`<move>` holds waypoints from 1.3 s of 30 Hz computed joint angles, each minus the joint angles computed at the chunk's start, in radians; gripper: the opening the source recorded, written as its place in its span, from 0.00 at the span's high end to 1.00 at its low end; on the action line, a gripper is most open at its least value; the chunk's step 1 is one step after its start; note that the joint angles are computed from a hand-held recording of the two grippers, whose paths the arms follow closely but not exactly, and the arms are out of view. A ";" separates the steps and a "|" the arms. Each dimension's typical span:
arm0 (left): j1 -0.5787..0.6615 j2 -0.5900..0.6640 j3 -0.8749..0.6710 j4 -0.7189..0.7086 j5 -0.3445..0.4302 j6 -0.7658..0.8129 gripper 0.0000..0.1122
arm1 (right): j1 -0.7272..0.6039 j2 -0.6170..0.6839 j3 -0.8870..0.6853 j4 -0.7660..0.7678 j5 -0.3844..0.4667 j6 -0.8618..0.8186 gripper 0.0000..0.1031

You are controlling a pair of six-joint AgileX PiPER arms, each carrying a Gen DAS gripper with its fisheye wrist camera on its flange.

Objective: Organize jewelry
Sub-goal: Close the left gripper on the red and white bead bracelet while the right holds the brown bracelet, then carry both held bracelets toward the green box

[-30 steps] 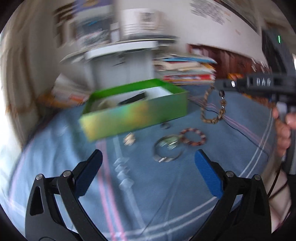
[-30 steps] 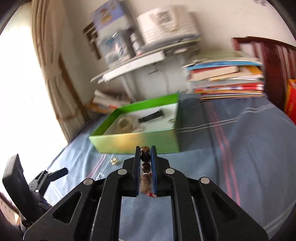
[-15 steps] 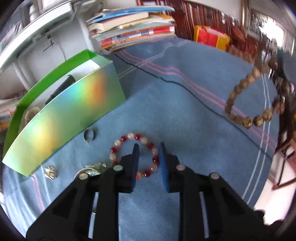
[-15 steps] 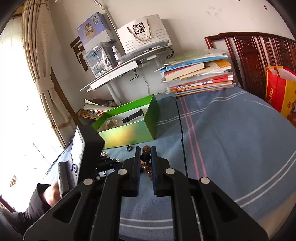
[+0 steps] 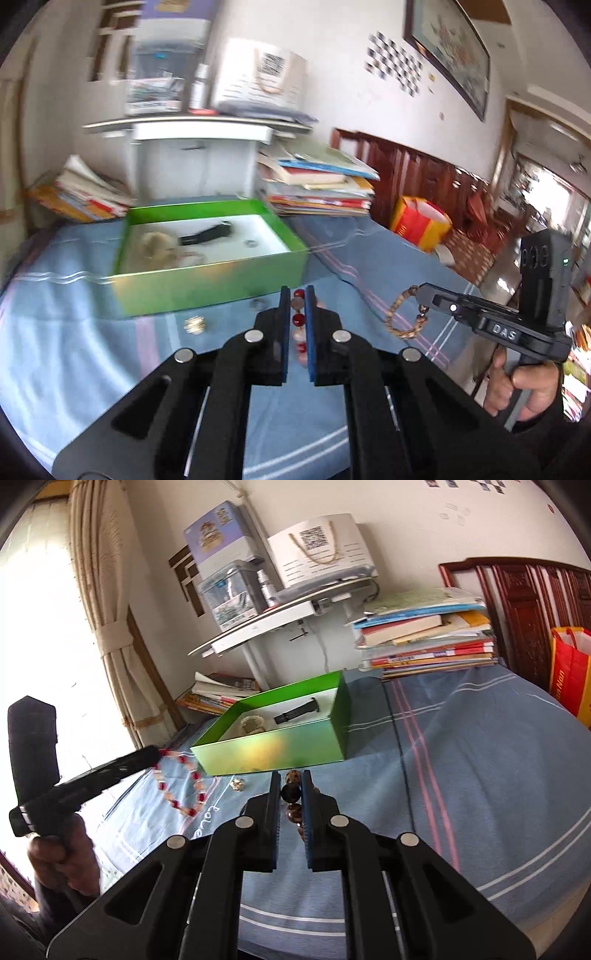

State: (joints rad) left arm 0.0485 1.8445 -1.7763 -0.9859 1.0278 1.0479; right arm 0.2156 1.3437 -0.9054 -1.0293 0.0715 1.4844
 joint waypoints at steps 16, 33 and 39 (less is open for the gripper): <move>0.137 0.017 0.125 0.009 -0.081 0.027 0.93 | 0.208 0.117 -0.126 -0.208 0.208 0.167 0.89; 0.144 0.016 0.126 0.008 -0.081 0.036 0.93 | 0.210 0.126 -0.130 -0.180 0.217 0.147 0.89; 0.144 0.019 0.123 0.006 -0.078 0.038 0.93 | 0.210 0.124 -0.129 -0.181 0.218 0.148 0.89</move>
State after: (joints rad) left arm 0.1928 1.8631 -1.6534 -0.9798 0.9501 1.0861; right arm 0.4260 1.4681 -1.0340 -1.2099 0.2898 1.6324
